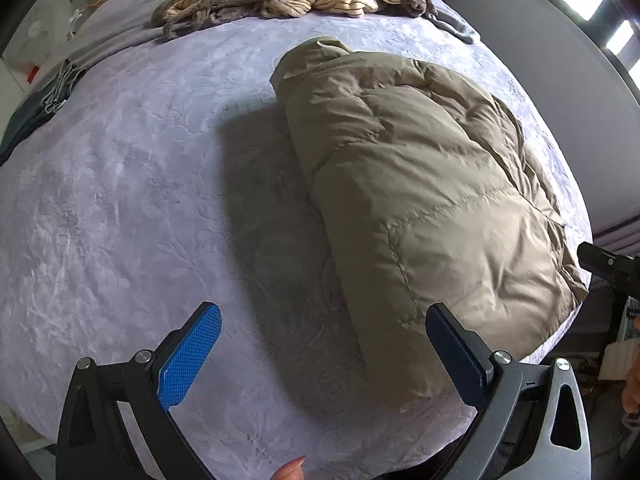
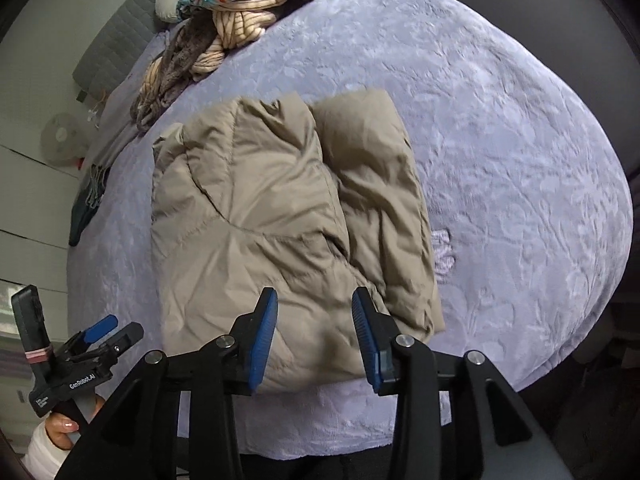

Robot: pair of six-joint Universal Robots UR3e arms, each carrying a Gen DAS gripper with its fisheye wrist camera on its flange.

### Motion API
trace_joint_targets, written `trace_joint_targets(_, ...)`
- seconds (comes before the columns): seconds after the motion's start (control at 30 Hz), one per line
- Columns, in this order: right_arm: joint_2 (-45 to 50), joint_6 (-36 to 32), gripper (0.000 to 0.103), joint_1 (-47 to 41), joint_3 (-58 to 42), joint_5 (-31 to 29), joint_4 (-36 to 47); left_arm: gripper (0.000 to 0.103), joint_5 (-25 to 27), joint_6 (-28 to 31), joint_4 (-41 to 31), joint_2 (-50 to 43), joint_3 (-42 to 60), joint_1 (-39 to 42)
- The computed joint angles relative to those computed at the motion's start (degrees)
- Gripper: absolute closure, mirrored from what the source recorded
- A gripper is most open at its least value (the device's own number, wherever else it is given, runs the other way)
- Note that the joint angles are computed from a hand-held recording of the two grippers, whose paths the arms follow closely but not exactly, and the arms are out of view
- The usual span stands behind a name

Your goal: Fold large clothes

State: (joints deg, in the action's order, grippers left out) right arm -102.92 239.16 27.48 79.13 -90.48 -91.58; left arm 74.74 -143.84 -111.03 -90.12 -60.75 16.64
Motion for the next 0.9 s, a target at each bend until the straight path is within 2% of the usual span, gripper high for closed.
trace_joint_targets(0.07,0.2,-2.7,0.045,-2.3,0.3,1.1,-0.4,0.000,0.1,-1.6,-0.3,-1.8,1.6,-0.6)
trace_joint_targets(0.17,-0.1,-6.8,0.042,-5.7,1.2,3.4,-0.5,0.000,1.4,-4.6,0.8,-4.1,3.2,-2.7)
trace_joint_targets(0.2,-0.4,-9.0,0.035,-7.7,2.0,4.9,-0.3,0.000,2.4,-6.2,1.3,-5.0,4.0,-3.7)
trace_joint_targets(0.33,-1.3,-16.6,0.029,-14.9,3.4,10.4,1.4,0.000,3.5,-10.8,0.5,-9.0,9.0,-6.5)
trace_joint_targets(0.37,-1.3,-18.6,0.018,-16.4,3.4,11.4,1.7,0.000,3.8,-11.8,0.6,-9.9,10.0,-7.0)
trace_joint_targets(0.4,-1.4,-20.3,0.016,-17.9,3.4,12.0,1.9,0.000,4.0,-12.6,0.5,-10.8,11.0,-7.5)
trace_joint_targets(0.63,-4.0,-31.4,0.014,-28.9,9.3,18.8,1.9,0.000,4.3,-16.5,1.8,-17.0,15.6,-9.8)
trace_joint_targets(0.77,-7.8,-38.5,0.014,-36.5,17.0,24.3,1.2,0.000,0.6,-16.2,0.8,-20.6,17.7,-8.1)
trace_joint_targets(0.9,-12.6,-46.3,0.013,-46.2,26.5,32.3,2.7,0.000,-9.5,-13.1,-7.0,-25.9,21.6,-3.7)
